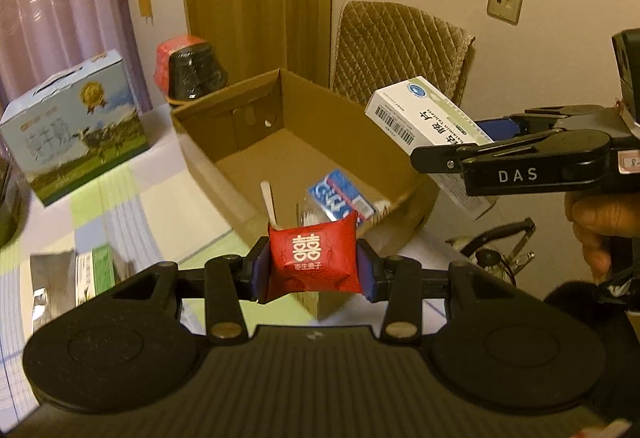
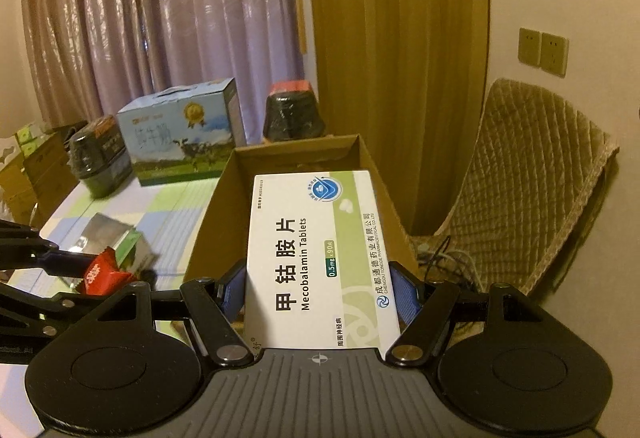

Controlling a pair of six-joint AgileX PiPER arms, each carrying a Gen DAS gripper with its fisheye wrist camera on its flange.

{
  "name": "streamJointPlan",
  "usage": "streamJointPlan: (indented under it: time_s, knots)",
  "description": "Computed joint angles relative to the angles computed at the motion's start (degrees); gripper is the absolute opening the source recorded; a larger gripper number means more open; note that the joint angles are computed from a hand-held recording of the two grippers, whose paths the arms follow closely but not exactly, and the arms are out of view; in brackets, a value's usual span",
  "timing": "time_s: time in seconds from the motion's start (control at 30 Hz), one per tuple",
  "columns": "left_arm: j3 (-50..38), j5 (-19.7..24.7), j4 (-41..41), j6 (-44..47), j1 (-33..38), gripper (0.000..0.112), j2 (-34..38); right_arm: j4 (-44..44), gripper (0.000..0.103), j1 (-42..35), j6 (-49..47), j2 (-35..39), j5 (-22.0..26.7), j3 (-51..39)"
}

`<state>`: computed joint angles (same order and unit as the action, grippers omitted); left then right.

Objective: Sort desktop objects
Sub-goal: 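Lower the candy and tablet box into the cardboard box and open both tools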

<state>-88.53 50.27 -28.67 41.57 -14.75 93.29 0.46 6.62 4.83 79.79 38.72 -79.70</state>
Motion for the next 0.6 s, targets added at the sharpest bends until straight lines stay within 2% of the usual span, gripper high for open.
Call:
streamJointPlan:
  time_s: [0.27, 0.6]
  knots:
    - [-10.44, 1.10, 1.31, -3.81, -2.73, 0.039, 8.10, 4.17, 0.069, -3.42, -4.48, 5.19, -0.29, -4.41]
    - [-17.67, 1.73, 2.45, -5.51, -4.73, 0.039, 14.95, 5.89, 0.069, -5.41, -6.97, 9.00, -0.53, -7.65]
